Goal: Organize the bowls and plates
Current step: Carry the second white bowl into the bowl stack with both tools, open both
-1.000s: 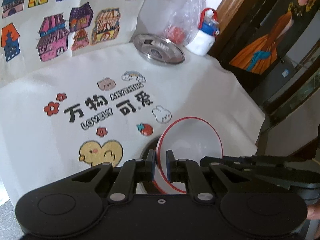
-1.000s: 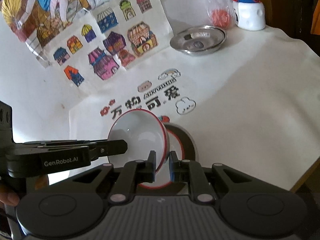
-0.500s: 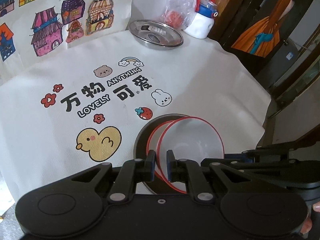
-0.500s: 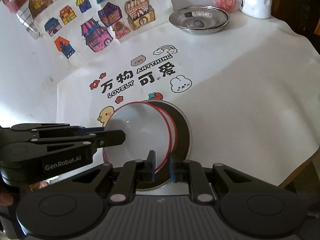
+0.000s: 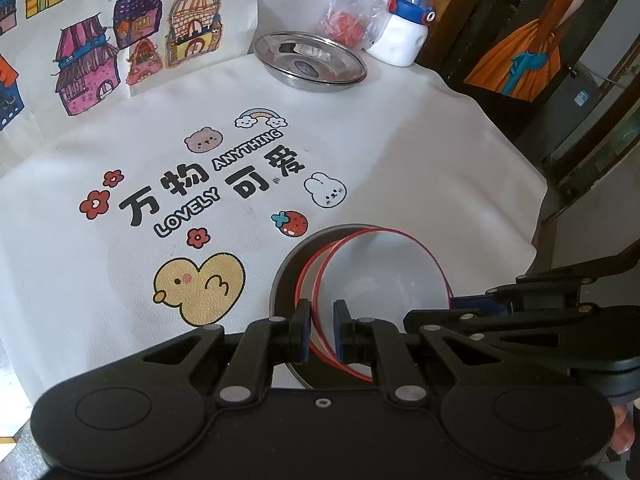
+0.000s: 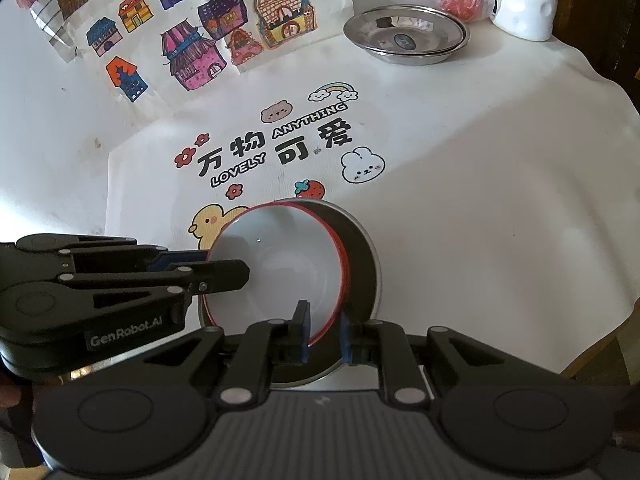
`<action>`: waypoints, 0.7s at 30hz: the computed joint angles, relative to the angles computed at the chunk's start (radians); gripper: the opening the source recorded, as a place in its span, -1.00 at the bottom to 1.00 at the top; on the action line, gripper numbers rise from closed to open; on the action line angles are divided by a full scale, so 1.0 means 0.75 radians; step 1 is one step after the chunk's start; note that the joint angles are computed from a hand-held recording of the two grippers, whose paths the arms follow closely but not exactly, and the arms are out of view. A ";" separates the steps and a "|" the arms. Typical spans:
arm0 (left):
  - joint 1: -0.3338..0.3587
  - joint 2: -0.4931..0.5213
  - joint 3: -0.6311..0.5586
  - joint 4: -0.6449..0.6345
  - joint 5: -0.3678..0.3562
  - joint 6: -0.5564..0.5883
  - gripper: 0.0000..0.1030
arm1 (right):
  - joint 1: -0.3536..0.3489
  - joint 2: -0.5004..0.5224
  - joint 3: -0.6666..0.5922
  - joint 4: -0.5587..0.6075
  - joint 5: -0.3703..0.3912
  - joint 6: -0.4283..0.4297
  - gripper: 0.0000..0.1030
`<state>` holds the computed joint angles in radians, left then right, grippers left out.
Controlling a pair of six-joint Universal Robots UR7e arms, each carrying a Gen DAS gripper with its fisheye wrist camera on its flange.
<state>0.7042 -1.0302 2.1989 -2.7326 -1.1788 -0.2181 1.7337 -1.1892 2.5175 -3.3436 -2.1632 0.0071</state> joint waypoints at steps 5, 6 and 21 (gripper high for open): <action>-0.001 -0.005 0.005 -0.007 0.014 0.016 -0.70 | 0.004 0.001 -0.001 -0.008 -0.002 -0.024 -0.59; 0.001 -0.007 0.004 -0.006 0.012 0.019 -0.70 | 0.006 0.006 -0.001 -0.012 -0.008 -0.028 -0.59; -0.006 -0.032 0.036 -0.046 0.027 0.042 -0.64 | 0.003 -0.014 0.037 -0.067 0.013 -0.043 -0.35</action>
<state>0.6996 -1.0539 2.2261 -2.7671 -1.1583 -0.1869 1.7358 -1.2001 2.5452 -3.3935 -2.1533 -0.0255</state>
